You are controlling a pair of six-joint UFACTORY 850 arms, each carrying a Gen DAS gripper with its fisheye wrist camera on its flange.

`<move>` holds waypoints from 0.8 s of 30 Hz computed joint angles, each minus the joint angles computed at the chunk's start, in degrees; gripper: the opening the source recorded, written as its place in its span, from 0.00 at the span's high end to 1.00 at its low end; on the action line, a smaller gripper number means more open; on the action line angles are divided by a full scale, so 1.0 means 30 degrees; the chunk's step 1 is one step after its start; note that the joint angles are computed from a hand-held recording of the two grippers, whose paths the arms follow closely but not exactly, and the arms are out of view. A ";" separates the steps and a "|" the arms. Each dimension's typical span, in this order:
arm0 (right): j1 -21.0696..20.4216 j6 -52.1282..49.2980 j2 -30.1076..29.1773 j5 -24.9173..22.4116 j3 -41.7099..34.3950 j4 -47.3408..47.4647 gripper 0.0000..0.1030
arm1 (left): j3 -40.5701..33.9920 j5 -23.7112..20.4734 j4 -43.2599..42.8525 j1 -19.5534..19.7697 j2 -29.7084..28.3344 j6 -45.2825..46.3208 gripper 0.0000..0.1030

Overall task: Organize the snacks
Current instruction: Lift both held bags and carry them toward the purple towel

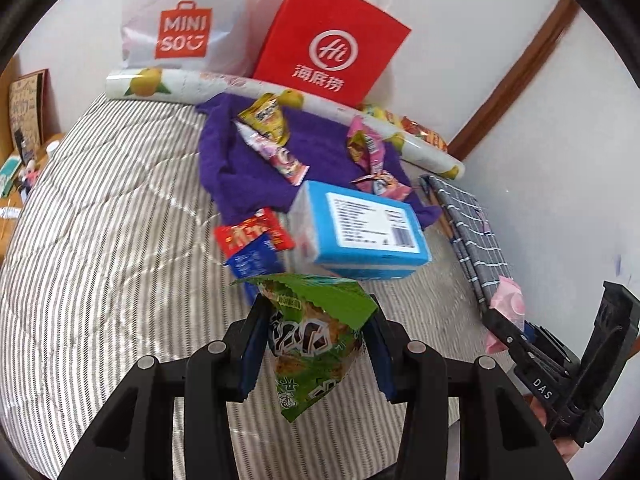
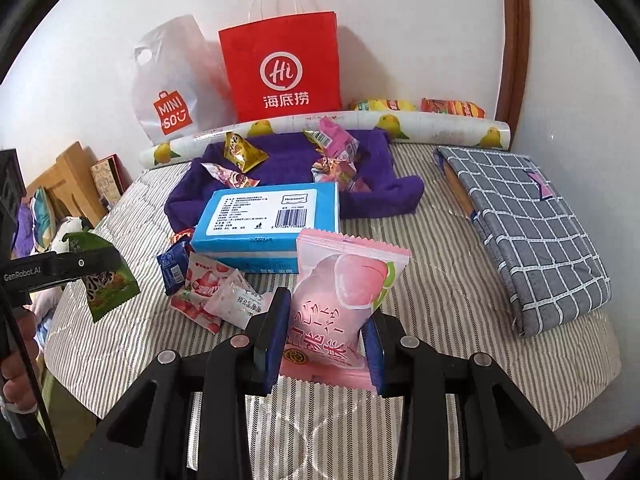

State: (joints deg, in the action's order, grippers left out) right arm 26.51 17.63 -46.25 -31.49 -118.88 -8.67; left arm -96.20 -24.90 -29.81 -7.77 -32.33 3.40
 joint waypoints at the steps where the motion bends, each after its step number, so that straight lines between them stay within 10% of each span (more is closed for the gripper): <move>1: -0.0005 0.0033 0.0037 0.0013 -0.0020 -0.0037 0.66 | -0.0077 -0.0002 0.0007 -0.0067 -0.0003 0.0020 0.58; 15: -0.0187 -0.0761 -0.1059 -0.1023 -0.2780 0.0290 0.66 | -0.2246 -0.0430 0.1827 -0.0724 -0.0793 -0.1177 0.58; 24: -0.0417 -0.1632 -0.4708 -0.3829 -0.9727 0.0800 0.66 | -0.5135 -0.1334 0.3583 -0.0886 -0.2167 -0.2213 0.58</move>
State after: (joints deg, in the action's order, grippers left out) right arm 25.26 12.74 -60.38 -42.98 -148.06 -6.27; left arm -111.61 -28.90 -19.06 -10.42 -38.84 -3.24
